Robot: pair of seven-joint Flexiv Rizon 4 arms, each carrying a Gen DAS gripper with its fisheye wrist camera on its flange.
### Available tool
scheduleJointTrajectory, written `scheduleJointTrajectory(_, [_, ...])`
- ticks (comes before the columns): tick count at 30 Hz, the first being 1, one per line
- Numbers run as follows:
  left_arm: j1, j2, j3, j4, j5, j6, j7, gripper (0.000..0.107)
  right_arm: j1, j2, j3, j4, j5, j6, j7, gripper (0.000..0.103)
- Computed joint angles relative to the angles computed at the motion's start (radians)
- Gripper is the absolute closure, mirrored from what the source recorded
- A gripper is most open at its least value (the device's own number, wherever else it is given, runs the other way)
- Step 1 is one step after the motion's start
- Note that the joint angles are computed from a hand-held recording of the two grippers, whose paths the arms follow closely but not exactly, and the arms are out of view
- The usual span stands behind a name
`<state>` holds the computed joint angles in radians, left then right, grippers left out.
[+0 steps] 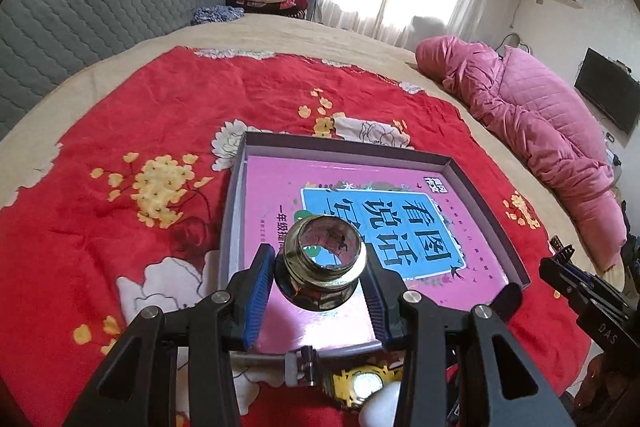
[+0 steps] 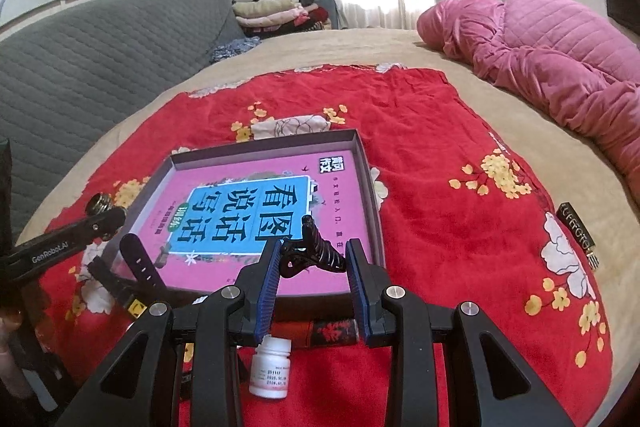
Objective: Organize rigid objects
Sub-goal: 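Lift the jar over the grey box with the left tool while the right tool carries the clip there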
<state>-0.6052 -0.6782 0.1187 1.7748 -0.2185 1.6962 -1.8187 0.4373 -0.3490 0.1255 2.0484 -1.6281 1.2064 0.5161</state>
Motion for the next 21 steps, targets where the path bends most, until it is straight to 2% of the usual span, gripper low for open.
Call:
scheduleJointTrajectory(7, [0.058, -0.017, -0.06, -0.023, 0.017, -0.042, 0.028, 0.064, 0.035, -0.04, -0.01, -0.033, 0.112, -0.029, -0.112, 0.069])
scheduleJointTrajectory(10, [0.108, -0.017, -0.119, -0.02, 0.029, -0.056, 0.055, 0.064, 0.059, -0.057, -0.018, -0.045, 0.179, -0.055, -0.177, 0.069])
scheduleJointTrajectory(14, [0.13, -0.015, -0.144, -0.022, 0.036, -0.092, 0.073, 0.064, 0.084, -0.074, -0.028, -0.051, 0.282, -0.076, -0.249, 0.069])
scheduleJointTrajectory(19, [0.174, -0.013, -0.196, -0.016, 0.037, -0.121, 0.097, 0.064, 0.099, -0.083, -0.046, -0.049, 0.351, -0.062, -0.291, 0.069])
scheduleJointTrajectory(21, [0.17, -0.013, -0.187, -0.017, 0.035, -0.14, 0.093, 0.064, 0.105, -0.088, -0.048, -0.05, 0.39, -0.064, -0.32, 0.069])
